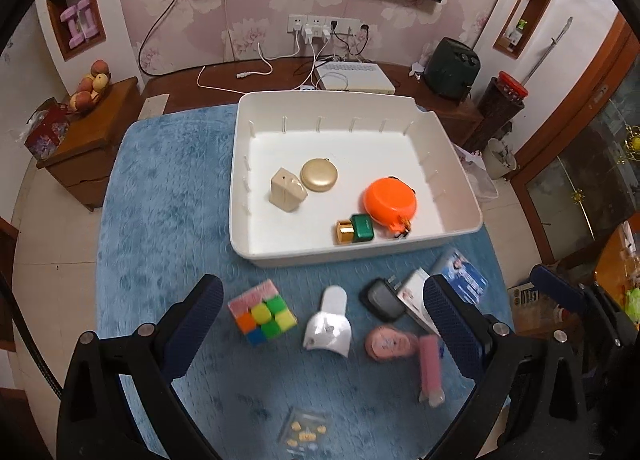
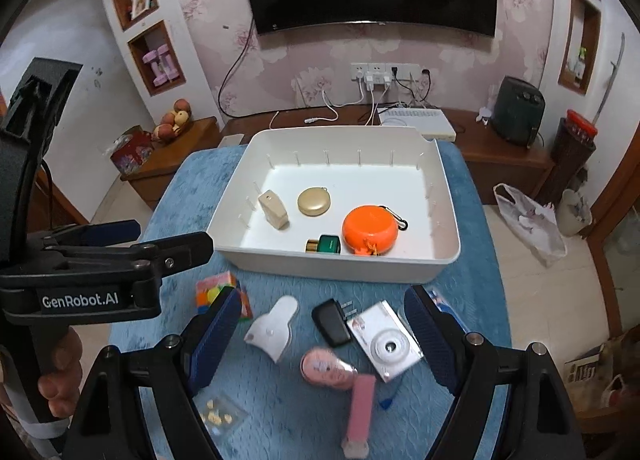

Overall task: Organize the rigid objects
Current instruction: 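Withdraw both tools from the bin toward the remaining items, then grasp the clear box with the left tool while the right tool grasps the pink roller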

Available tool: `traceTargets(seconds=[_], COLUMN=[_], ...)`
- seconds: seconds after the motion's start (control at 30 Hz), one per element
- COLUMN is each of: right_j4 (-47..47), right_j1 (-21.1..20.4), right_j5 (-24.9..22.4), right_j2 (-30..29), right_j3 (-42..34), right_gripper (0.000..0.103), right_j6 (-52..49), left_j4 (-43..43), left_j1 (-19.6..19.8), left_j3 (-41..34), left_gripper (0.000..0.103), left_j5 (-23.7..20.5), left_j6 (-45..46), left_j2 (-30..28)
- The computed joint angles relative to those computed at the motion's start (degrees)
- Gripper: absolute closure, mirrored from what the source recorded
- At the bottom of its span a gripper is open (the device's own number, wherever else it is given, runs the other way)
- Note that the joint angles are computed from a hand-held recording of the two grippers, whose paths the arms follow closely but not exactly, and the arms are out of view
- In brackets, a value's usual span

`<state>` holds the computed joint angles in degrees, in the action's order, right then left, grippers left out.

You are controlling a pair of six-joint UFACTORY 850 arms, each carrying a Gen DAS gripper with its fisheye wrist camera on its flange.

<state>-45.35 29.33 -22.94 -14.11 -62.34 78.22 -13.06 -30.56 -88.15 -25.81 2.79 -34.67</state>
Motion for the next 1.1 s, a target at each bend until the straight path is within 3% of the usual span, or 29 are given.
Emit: traceTargets(seconds=[0.37,0.63,0.93,1.1], right_j4=[-6.61,2.1,7.52,9.78], right_j1=[3.23,1.86,1.17,1.13], right_j5=[-1.04,2.9,7.96,9.31], right_j2=[4.61,5.45,3.93,1.38], right_j3=[7.44,14.04,18.84,18.46], right_gripper=[0.019,0.019,0.019,0.027], right_j6=[6.93,1.72,-0.34,-2.12], left_j4=[4.68,6.01,10.13,22.49], left_j1=[-2.1,-2.09,-2.42,-4.52], left_j3=[13.25,20.44,25.33,25.94], left_gripper=[0.003,0.003,0.003,0.003], left_j5=[7.77,9.97,10.02,9.88], left_j6=[-6.03,-8.89,-11.01,-19.65], left_j2=[8.31,10.67,8.9,5.7])
